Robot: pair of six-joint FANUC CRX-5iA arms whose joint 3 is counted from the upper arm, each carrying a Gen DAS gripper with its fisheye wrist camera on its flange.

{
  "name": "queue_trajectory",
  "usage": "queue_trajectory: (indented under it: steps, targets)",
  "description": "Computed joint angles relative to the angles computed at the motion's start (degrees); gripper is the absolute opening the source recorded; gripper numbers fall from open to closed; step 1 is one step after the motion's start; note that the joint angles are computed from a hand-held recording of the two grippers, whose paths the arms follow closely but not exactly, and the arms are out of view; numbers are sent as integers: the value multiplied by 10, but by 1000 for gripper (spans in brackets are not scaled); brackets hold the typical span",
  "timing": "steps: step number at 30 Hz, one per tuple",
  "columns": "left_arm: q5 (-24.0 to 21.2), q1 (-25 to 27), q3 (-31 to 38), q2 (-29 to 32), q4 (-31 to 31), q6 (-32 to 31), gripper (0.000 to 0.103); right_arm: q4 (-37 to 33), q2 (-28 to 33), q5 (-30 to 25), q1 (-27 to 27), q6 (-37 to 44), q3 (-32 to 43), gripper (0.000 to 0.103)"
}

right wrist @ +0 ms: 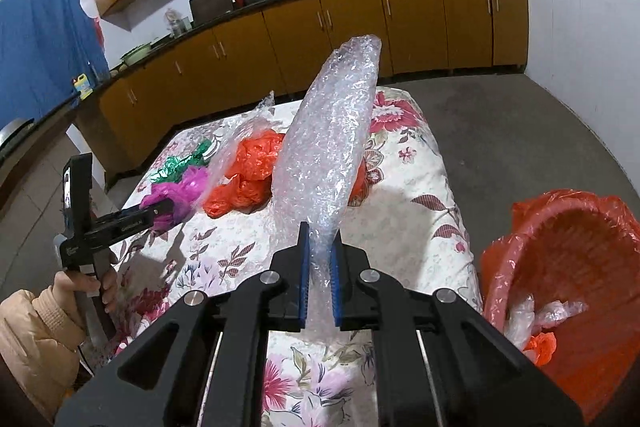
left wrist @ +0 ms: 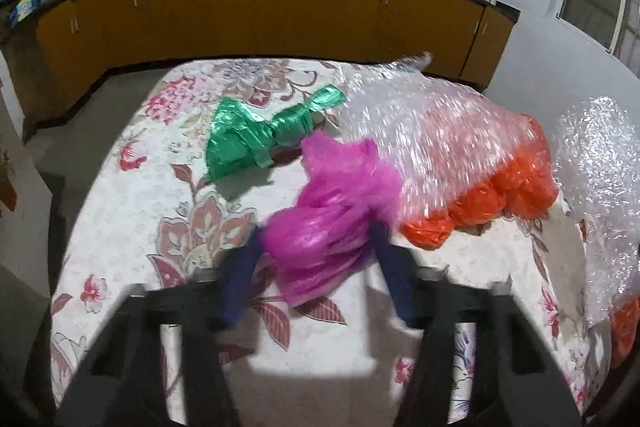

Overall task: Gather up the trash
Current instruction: 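Close the left tool on the pink plastic bag and lift it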

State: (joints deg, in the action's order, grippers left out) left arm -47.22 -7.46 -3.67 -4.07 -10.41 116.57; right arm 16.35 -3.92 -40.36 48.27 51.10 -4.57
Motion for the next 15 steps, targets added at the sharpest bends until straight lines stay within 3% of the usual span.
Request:
queue_trajectory:
  steps: [3, 6, 15]
  targets:
    - [-1, -5, 3, 4, -3, -2, 31, 0, -5, -1, -1, -1, -4, 10]
    - [2, -13, 1, 1, -14, 3, 26, 4, -9, -1, 1, -5, -9, 10]
    - [-1, -48, -11, -32, -62, 39, 23, 17, -27, -3, 4, -15, -22, 10]
